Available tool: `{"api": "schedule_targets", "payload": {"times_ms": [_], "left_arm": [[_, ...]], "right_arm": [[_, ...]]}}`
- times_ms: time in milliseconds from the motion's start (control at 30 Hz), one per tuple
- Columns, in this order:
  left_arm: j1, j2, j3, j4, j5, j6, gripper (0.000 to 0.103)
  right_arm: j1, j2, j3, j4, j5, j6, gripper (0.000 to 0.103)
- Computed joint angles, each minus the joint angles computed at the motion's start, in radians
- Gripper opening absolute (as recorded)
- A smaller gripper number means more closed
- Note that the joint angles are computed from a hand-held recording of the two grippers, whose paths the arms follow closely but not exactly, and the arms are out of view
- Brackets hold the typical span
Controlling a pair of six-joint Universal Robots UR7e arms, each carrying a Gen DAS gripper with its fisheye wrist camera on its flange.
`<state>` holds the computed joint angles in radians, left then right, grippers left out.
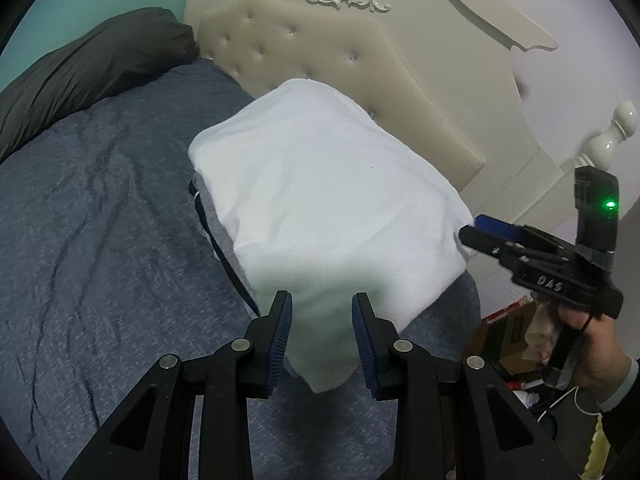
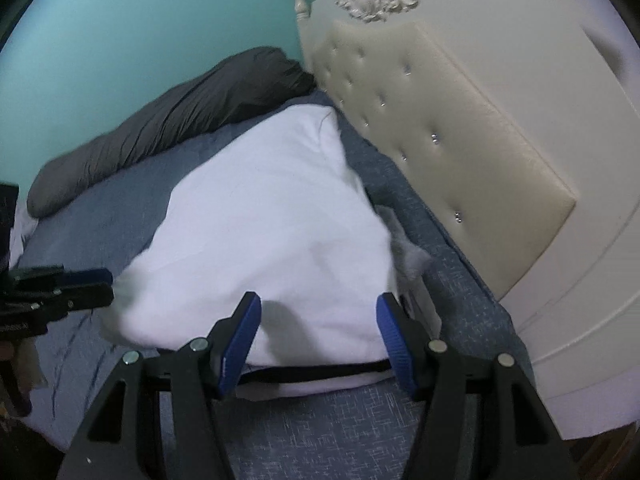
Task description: Fold clothes
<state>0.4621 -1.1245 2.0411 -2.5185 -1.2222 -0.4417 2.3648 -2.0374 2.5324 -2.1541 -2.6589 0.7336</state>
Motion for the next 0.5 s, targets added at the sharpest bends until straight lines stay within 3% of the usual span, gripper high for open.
{"api": "schedule_targets", "payload": {"times_ms": [267, 500], "left_arm": [[0.003, -0.025, -0.005, 0.02, 0.025, 0.006, 0.035], [0.01, -0.045, 0.001, 0.022, 0.042, 0.016, 0.041]], "right_arm": [[0.054, 0.033, -0.037, 0.045, -0.021, 0.081, 0.062], [0.063, 0.075, -0.039, -0.011, -0.024, 0.095, 0.062]]}}
